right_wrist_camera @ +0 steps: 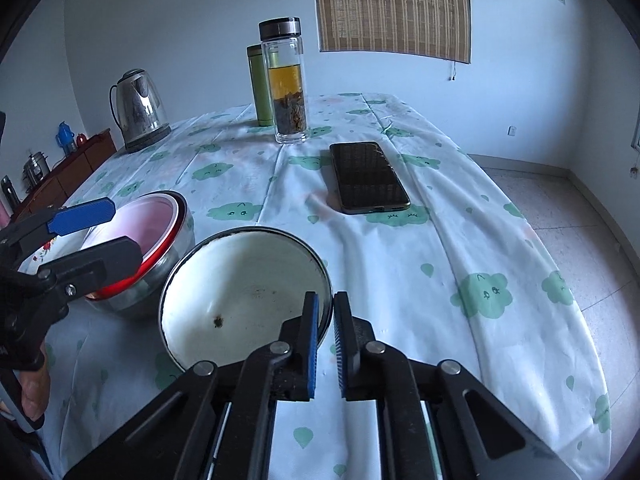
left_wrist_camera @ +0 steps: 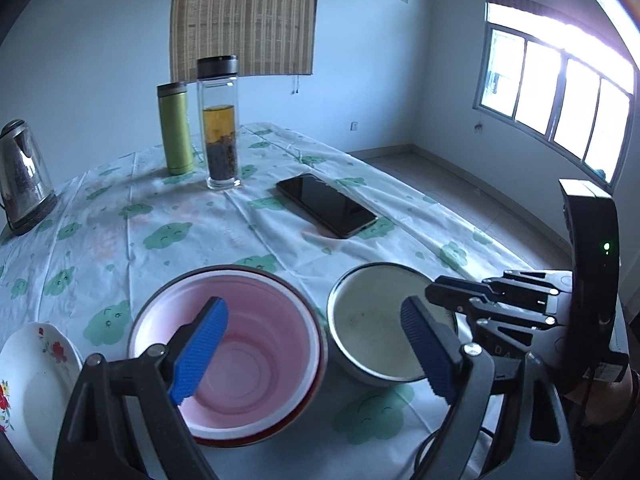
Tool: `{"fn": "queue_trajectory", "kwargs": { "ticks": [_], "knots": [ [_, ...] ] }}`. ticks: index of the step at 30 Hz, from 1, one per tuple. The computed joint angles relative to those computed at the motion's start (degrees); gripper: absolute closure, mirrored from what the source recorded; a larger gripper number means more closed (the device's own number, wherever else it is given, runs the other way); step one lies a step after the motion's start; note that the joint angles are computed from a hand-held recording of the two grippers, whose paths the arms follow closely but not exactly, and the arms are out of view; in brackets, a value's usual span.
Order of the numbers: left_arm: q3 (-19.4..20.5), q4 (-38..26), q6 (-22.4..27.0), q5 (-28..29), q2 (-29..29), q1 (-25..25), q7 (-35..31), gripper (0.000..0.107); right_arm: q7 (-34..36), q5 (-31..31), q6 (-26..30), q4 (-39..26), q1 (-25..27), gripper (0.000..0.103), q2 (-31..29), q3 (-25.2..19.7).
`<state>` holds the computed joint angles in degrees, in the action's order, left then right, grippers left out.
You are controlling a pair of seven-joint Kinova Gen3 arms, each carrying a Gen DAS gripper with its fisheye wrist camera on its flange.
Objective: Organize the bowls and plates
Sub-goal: 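Move both tools to the rim of the white enamel bowl, then close both tools on the white enamel bowl rim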
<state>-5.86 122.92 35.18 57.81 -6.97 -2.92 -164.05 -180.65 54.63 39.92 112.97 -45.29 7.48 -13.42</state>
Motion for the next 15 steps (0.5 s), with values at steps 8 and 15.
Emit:
{"fn": "queue_trajectory", "kwargs": {
  "ticks": [8,15],
  "knots": [
    [3.6,-2.7,-0.2,-7.9,2.4,2.6,5.9,0.070,1.2,-0.2,1.5,0.1,0.1,0.096,-0.3,0.0],
    [5.1,-6.3,6.1,-12.5,6.3,1.8,12.0,0.075,-0.2,0.9,1.9,1.6,0.5,0.096,-1.0,-0.4]
  ]
}}
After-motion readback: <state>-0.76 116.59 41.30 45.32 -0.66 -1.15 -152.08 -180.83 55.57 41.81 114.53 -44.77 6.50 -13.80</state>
